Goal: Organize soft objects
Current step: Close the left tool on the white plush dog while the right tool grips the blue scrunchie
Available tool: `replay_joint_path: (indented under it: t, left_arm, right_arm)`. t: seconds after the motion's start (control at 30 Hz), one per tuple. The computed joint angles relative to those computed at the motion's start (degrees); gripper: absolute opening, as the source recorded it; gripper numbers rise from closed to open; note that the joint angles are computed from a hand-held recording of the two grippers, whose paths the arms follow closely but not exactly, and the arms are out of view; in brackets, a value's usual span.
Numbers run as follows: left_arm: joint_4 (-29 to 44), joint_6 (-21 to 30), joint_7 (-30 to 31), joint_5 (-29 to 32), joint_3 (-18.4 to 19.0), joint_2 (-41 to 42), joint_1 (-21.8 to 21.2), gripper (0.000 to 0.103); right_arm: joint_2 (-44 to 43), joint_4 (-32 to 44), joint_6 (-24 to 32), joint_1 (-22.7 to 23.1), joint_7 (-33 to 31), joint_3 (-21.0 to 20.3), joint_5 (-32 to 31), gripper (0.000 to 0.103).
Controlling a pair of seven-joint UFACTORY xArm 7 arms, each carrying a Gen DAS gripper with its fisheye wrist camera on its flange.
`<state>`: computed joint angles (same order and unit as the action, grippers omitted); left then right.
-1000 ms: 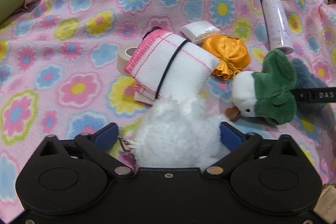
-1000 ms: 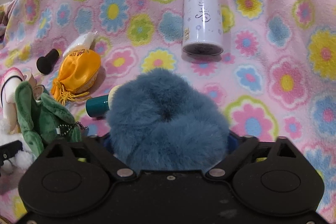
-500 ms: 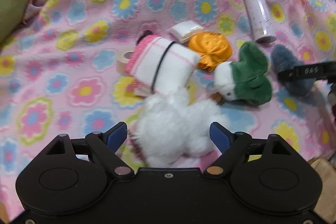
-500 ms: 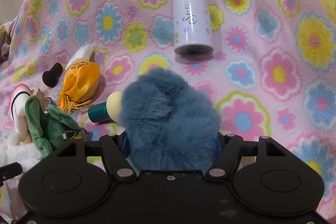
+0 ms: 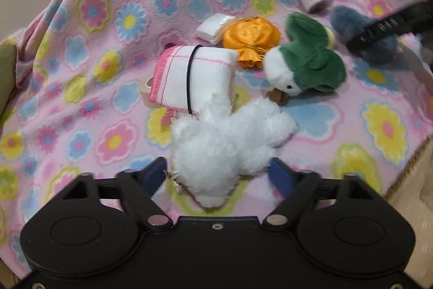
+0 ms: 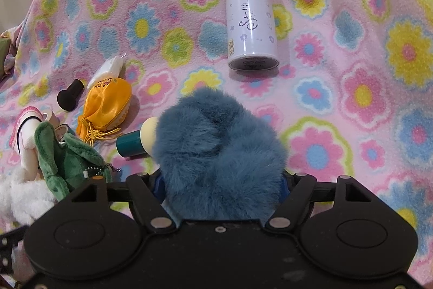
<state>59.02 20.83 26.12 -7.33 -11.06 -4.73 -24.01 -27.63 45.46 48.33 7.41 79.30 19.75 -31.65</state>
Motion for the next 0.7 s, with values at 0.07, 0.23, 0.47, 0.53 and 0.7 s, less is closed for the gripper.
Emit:
replay_joint_path:
  t: [0.07,0.23,0.47,0.53,0.7]
  left_arm:
    - [1.4,1.0,-8.0,0.9,-0.2,1.2,1.0,0.06]
    - [2.2,2.7,-18.9,-8.4,1.3,1.7,2.3,0.06]
    - [-3.4,-6.0,-21.7,10.0,-1.2,-2.5,4.0,0.087]
    - [-5.2,-9.6,-23.7,17.5,-2.4,-3.5,5.4,0.088]
    - [-6.7,-14.7,-18.3,32.0,-4.9,-4.1,7.5,0.09]
  right_arm:
    - [0.0,0.0,-0.1,0.0,0.1,0.0,0.0,0.073]
    - [0.0,0.0,0.0,0.0,0.2,0.1,0.1,0.073]
    - [0.0,0.0,0.0,0.2,0.0,-0.1,0.1,0.075]
    - [0.2,0.1,0.1,0.2,-0.3,-0.1,0.1,0.075]
    - [0.2,0.2,0.2,0.3,-0.7,-0.3,0.2,0.076]
